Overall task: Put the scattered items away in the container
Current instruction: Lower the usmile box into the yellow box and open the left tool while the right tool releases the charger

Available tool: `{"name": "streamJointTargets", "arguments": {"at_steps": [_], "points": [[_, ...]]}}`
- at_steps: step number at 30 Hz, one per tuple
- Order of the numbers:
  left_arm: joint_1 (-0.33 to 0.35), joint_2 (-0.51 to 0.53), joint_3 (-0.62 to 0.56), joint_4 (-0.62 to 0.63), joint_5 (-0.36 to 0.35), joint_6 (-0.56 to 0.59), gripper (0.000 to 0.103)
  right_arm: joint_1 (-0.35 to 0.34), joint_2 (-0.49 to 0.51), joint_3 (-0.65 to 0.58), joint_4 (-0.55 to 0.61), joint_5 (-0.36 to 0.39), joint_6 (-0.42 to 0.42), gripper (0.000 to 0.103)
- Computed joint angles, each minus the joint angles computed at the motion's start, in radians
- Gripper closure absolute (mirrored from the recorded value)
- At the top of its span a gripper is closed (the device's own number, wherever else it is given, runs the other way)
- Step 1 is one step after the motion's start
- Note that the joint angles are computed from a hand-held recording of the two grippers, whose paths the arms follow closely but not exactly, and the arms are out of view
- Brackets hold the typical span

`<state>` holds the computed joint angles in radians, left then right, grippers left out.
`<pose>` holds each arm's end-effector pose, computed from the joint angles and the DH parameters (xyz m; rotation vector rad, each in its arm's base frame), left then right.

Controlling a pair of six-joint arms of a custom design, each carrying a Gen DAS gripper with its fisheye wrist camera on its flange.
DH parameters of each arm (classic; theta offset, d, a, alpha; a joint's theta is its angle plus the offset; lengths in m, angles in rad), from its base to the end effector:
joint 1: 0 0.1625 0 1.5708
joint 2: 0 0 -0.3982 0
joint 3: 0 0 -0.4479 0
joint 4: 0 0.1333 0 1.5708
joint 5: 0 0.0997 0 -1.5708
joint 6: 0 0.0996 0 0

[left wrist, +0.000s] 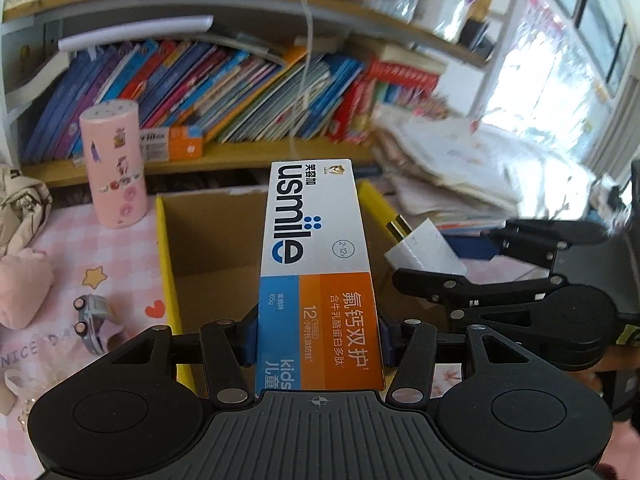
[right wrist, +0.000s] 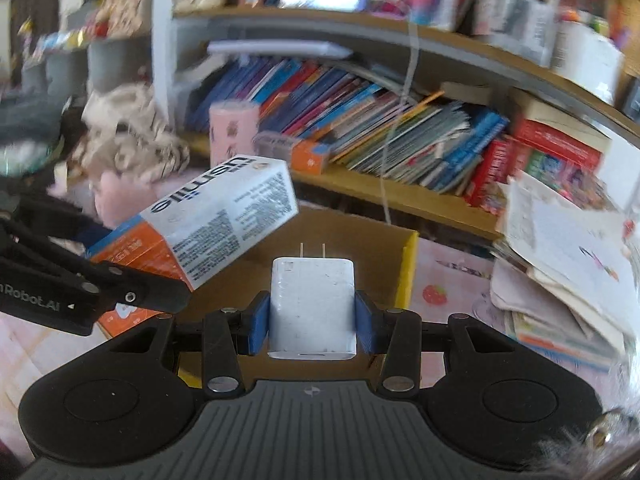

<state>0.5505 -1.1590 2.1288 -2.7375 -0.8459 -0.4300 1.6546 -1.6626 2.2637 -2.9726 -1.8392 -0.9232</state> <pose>-0.3432 -0.4445 0.1044 0.6623 2.5128 -0.8450 0.1460 -0.4606 0.3104 1.0636 -2.2222 0.8153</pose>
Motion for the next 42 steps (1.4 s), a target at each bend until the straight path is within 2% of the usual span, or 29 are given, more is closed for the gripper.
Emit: {"name": "streamJointTargets", "arguments": {"at_steps": [8,14,25,27,29,32,42], "points": [[0.069,0.063,-0.076,0.143,0.014,-0.029,0.052,-0.016,0.148,-0.12,0.139,-0.08,-0.12,0.062],[0.076,0.108,-0.126,0.214,0.035,0.028,0.052,-0.016,0.222,-0.186,0.221,-0.137,-0.185,0.062],[0.064,0.14,-0.145,0.256,0.078,0.065,0.052,-0.017,0.255,-0.232,0.335,-0.17,-0.164,0.061],[0.062,0.138,-0.142,0.257,0.089,0.05,0.049,-0.016,0.256,-0.234,0.34,-0.171,-0.155,0.061],[0.06,0.13,-0.135,0.245,0.092,0.043,0.036,-0.017,0.251,-0.234,0.343,-0.159,-0.149,0.055],[0.046,0.119,-0.118,0.21,0.124,0.048,0.027,-0.015,0.243,-0.234,0.338,-0.14,-0.145,0.051],[-0.017,0.069,-0.049,0.12,0.206,0.039,0.022,-0.003,0.177,-0.207,0.311,-0.073,-0.115,0.041]]}}
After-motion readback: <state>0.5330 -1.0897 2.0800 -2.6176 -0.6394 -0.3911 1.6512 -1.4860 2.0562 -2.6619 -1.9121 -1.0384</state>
